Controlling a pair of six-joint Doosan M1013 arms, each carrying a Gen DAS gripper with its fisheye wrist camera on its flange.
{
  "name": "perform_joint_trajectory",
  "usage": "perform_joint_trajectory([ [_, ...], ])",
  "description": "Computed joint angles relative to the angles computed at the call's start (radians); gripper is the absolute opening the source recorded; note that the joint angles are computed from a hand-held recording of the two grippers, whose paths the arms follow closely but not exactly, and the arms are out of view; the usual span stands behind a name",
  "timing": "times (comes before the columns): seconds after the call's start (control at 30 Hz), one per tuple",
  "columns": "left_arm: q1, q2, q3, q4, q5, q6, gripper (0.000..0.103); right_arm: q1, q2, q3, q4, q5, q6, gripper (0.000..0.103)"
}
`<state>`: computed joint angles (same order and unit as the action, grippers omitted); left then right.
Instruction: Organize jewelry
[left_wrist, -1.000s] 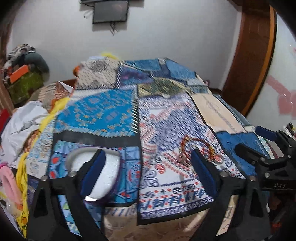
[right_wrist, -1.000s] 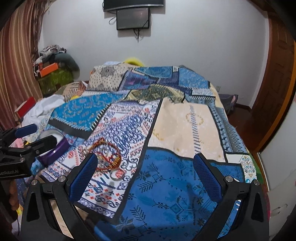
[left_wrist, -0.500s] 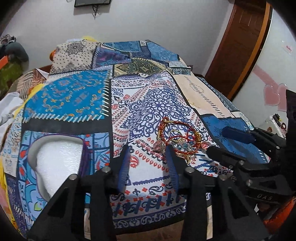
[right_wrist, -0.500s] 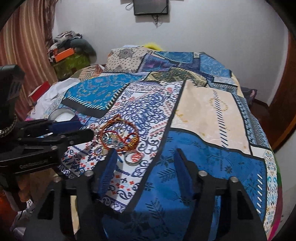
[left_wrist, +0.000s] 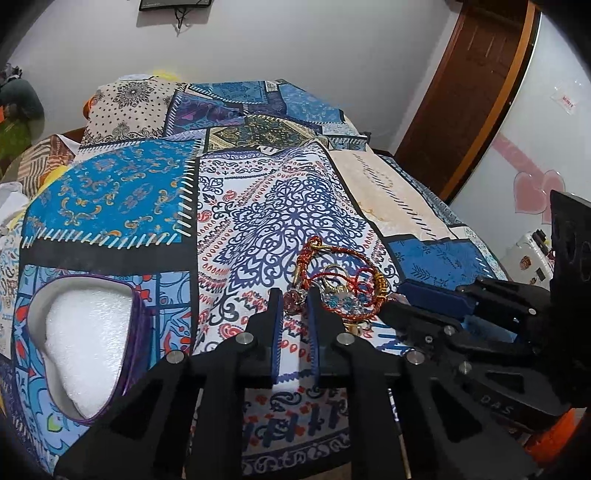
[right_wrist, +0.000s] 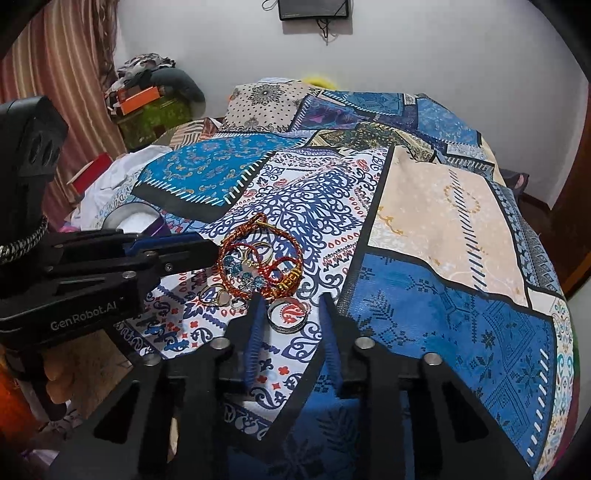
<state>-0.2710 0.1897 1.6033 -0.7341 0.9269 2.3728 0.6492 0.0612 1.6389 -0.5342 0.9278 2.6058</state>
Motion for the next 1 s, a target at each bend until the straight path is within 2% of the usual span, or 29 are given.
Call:
perform_joint_trajectory([
  [0.3,0.008,-0.014,0.007,-0.016,-0.005,0.0,0.009,0.007,-0.009,0.006,-0.021,-0.005,0.049,0.02],
  [0.33,0.009,-0.017,0.007,-0.018,-0.006,0.002,0.007,0.008,-0.011,0.005,-0.025,-0.005,0.056,0.02],
  [0.37,0.012,-0.021,0.008,-0.023,-0.007,0.006,0.0,0.009,-0.012,0.004,-0.029,-0.003,0.061,0.02],
  [0.63,0.024,-0.05,0.01,-0.02,-0.018,0.005,0.0,0.04,-0.023,-0.018,-0.128,0.03,0.133,0.02],
  [0.7,0.018,-0.045,0.001,0.021,-0.015,-0.032,0.003,0.048,-0.023,-0.026,-0.148,0.039,0.145,0.02],
  [0.77,0.018,-0.034,-0.01,0.038,0.01,-0.047,0.018,0.056,-0.021,-0.031,-0.161,0.052,0.159,0.02],
  [0.83,0.014,-0.027,-0.012,0.047,0.014,-0.055,0.028,0.061,-0.023,-0.032,-0.164,0.054,0.172,0.02],
  [1.0,0.004,-0.01,-0.015,0.057,0.016,-0.073,0.028,0.068,-0.023,-0.036,-0.174,0.069,0.184,0.02],
])
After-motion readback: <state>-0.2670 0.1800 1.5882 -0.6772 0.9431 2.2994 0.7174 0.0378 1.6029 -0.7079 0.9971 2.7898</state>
